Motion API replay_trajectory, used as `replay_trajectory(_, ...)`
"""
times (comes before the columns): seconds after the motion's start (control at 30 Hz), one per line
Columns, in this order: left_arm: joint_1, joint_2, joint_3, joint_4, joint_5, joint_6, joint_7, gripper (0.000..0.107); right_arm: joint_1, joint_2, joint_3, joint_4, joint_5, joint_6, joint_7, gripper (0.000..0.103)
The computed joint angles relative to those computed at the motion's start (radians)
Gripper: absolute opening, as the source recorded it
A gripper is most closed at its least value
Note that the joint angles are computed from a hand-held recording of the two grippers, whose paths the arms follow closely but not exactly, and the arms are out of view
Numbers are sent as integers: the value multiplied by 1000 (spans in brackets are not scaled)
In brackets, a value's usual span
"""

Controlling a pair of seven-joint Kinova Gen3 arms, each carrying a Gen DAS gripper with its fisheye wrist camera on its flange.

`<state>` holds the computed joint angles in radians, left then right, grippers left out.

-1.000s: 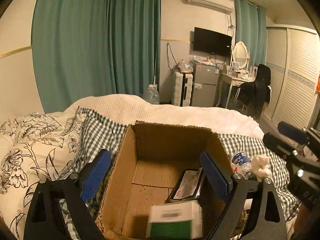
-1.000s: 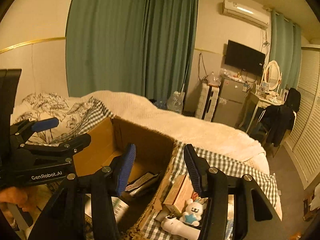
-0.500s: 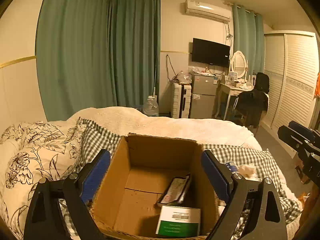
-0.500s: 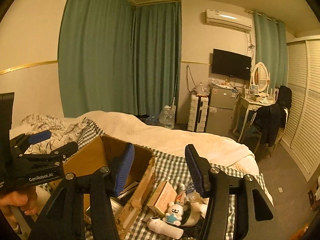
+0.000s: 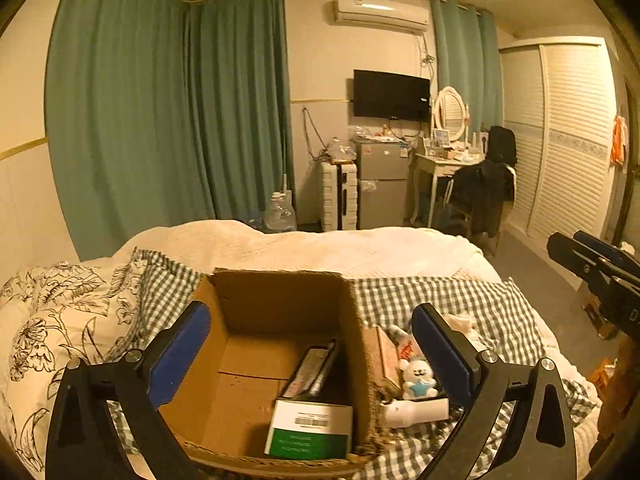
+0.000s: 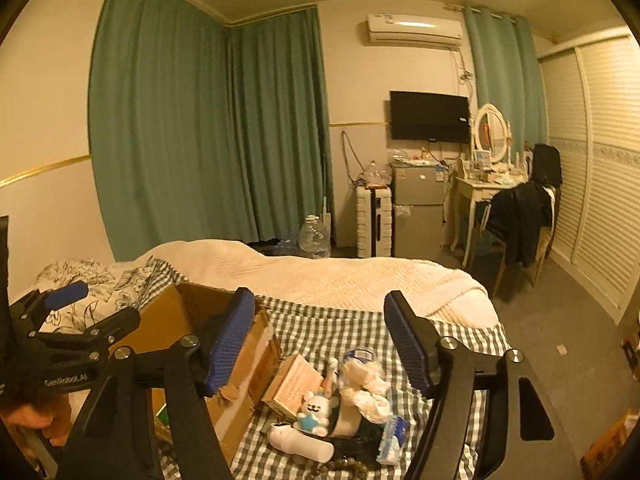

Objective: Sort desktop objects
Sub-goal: 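Move both grippers back toward the pile of items on the bed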

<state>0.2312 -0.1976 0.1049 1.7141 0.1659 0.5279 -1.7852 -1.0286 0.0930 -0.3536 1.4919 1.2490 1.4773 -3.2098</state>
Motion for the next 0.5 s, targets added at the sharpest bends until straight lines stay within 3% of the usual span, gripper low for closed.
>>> replay_trajectory(0.3,10,4,90,-2,-87,27,100,103,35,-70,-42,105,-22,20,-82,92)
replay_trajectory(0.5,23,17,148,10,-193,20,186,103,66,-93,-72,144,-43,35,-97,96)
